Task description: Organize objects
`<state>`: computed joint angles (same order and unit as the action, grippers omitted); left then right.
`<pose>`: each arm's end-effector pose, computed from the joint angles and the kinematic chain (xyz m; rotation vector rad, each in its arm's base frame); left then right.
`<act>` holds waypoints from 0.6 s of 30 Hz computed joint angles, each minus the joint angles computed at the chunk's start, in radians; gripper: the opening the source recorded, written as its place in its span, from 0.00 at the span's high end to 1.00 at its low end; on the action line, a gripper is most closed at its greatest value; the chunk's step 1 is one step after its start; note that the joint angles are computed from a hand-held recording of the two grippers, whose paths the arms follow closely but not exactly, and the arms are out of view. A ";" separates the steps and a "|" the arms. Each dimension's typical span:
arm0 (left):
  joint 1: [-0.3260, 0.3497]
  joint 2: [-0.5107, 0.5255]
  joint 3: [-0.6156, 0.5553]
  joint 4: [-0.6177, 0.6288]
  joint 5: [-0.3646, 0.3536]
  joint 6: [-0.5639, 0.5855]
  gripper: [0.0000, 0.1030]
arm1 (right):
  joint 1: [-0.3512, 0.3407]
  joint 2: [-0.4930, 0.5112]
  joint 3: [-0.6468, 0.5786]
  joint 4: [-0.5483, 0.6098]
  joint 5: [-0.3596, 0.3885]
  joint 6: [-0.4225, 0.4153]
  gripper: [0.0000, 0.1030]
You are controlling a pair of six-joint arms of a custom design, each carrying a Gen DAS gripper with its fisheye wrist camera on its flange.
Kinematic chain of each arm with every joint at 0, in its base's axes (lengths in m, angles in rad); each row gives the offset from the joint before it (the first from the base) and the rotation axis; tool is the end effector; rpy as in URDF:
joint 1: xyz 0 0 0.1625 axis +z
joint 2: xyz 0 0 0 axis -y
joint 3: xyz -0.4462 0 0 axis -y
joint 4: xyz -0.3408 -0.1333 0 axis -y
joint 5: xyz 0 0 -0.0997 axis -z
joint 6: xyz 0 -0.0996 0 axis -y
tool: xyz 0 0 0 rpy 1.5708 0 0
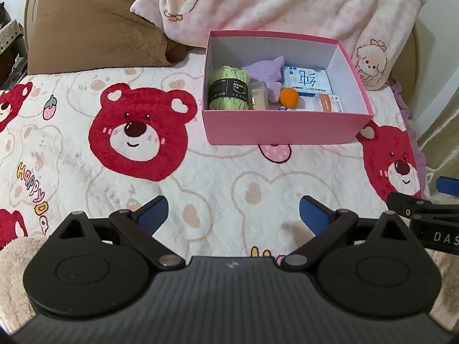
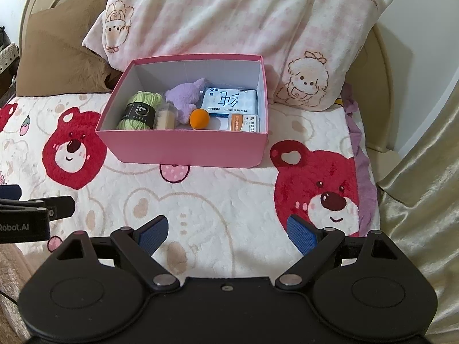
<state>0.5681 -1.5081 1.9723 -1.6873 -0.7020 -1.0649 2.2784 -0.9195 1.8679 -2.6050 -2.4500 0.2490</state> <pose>-0.2283 -0.3941 0.3608 0.1167 2.3225 -0.7158 0.4161 -0.3994 0.1857 0.4840 -2.2808 0.5934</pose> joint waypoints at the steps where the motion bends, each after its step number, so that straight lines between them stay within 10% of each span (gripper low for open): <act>1: 0.000 0.000 0.000 -0.001 -0.001 0.001 0.04 | 0.000 0.000 0.001 0.000 0.000 -0.001 0.11; 18: -0.011 0.007 0.001 0.023 0.022 -0.030 0.00 | 0.001 -0.005 0.005 0.015 -0.004 0.003 0.11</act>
<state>0.5573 -1.5009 1.9734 -1.6645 -0.6802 -1.0948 2.2799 -0.9248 1.8730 -2.5903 -2.4541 0.2518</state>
